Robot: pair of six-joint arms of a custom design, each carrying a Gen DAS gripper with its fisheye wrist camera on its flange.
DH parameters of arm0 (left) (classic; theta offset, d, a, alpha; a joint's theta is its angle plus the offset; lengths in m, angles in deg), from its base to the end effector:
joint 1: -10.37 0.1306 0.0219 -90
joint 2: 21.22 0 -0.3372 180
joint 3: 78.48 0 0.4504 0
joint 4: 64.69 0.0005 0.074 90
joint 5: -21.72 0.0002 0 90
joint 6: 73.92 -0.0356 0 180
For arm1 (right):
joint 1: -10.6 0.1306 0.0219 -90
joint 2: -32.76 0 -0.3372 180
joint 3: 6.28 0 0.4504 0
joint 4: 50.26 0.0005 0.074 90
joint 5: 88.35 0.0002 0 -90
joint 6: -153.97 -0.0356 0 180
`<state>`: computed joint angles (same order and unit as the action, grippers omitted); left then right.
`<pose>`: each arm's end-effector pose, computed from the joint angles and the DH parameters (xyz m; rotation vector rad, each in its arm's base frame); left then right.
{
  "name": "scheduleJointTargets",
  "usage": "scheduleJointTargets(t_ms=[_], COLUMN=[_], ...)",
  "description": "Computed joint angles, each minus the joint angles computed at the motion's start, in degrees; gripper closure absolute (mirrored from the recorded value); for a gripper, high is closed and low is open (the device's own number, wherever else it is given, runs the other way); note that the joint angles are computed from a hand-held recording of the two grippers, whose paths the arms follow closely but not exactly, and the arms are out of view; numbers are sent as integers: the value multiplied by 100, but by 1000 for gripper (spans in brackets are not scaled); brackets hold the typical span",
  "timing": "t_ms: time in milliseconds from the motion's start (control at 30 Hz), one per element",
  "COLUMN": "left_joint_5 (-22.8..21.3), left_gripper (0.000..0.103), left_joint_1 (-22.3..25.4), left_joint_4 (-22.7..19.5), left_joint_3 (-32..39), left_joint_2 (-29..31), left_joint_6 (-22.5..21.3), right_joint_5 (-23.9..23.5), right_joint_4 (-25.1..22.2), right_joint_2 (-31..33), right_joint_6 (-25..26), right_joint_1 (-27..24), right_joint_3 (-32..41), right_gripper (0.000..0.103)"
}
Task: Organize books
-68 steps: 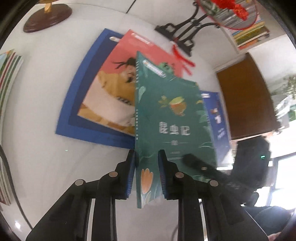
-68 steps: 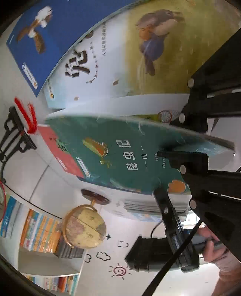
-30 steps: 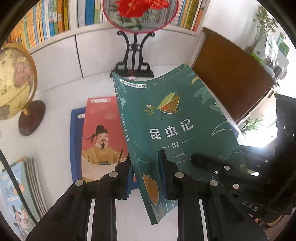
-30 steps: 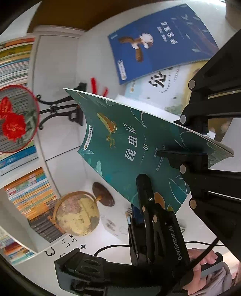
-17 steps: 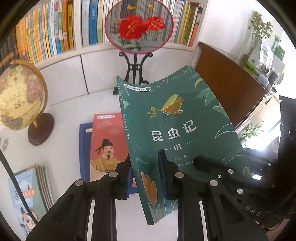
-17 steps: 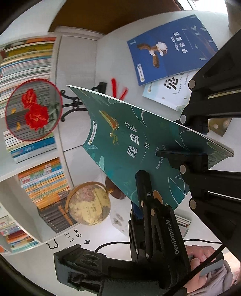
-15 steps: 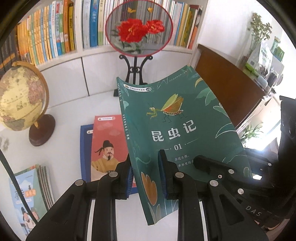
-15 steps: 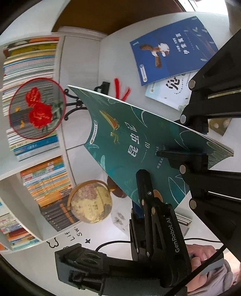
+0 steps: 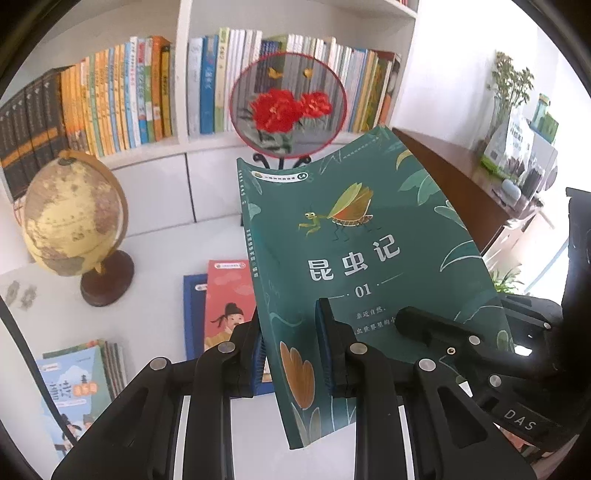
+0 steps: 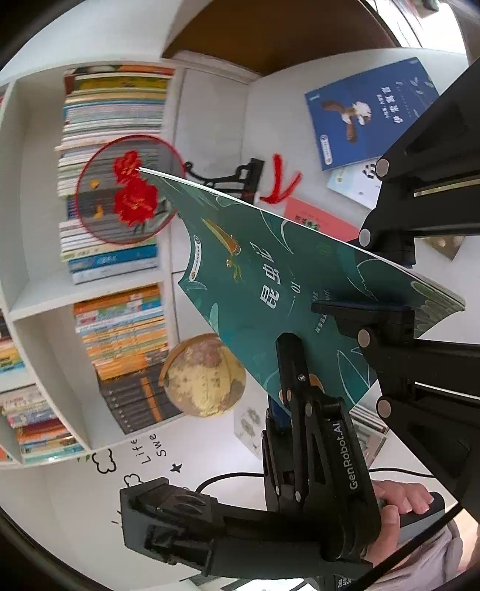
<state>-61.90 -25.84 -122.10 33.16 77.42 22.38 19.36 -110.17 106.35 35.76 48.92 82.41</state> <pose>0.4729 -0.3518 0.4886 0.6719 2.2980 -0.4890 0.3506 0.2626 0.4952 -0.0544 2.3169 0.2267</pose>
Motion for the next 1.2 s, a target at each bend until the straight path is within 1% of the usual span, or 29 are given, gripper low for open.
scheduleJointTargets(t_ms=[300, 567, 700, 833, 1200], left_joint_5=[42, 162, 271, 267, 646], left_gripper=[83, 83, 83, 83, 83], left_joint_1=[301, 729, 1010, 1273, 2176], left_joint_4=[114, 166, 136, 119, 63], left_joint_3=[-363, -808, -945, -1108, -1497], left_joint_2=[-432, -862, -999, -1153, -1437], left_joint_6=[21, 25, -60, -191, -271], right_joint_5=[237, 327, 309, 235, -86], right_joint_4=[15, 30, 65, 6, -175], right_joint_2=[391, 1030, 1494, 1946, 3304], right_joint_6=[21, 72, 68, 94, 284], right_joint_1=[326, 623, 758, 848, 1066], right_joint_3=[486, 1107, 1529, 1968, 3385], right_gripper=[92, 92, 91, 91, 91])
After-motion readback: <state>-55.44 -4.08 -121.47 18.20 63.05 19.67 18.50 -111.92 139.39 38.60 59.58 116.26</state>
